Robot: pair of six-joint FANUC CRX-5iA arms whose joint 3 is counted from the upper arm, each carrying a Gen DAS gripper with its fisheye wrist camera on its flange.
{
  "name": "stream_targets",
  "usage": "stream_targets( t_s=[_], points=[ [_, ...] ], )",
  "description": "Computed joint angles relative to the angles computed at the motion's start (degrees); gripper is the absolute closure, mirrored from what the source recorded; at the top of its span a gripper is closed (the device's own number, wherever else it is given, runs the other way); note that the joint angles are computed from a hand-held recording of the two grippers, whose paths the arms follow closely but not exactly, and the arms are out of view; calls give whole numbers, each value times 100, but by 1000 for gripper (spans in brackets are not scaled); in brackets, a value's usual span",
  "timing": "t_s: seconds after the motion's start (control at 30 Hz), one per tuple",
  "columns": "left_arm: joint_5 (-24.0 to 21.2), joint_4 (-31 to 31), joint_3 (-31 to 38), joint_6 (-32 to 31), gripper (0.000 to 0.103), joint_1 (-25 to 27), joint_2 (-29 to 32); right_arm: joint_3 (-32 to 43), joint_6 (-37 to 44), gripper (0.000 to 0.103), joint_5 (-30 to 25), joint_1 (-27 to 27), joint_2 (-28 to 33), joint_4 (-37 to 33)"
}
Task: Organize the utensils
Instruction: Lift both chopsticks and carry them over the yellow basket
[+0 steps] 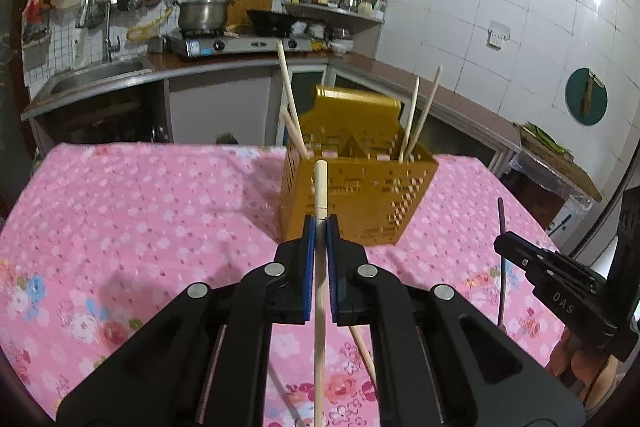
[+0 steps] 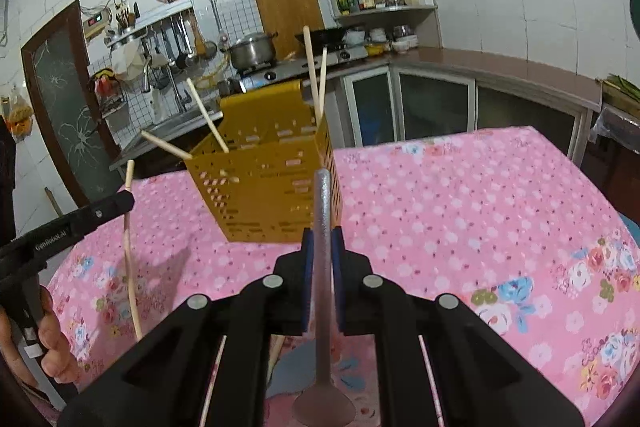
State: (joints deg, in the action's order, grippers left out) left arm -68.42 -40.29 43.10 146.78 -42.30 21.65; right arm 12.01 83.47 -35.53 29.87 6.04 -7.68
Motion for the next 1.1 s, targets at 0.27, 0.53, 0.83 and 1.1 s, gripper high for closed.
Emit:
stream_targets(
  t_s=[0.27, 0.53, 0.83, 1.1],
  points=[
    [58, -471, 731, -253, 98, -53, 177, 517, 288, 94, 491, -75, 237, -331],
    [327, -1467, 1922, -469, 98, -120, 734, 1438, 603, 94, 1189, -112, 736, -801],
    [697, -2093, 2999, -420, 98, 31, 1516, 2097, 1489, 94, 1964, -101, 1327, -1545],
    [744, -2506, 3171, -313, 98, 35, 1913, 2291, 2058, 94, 2001, -186, 1612, -2138]
  ],
)
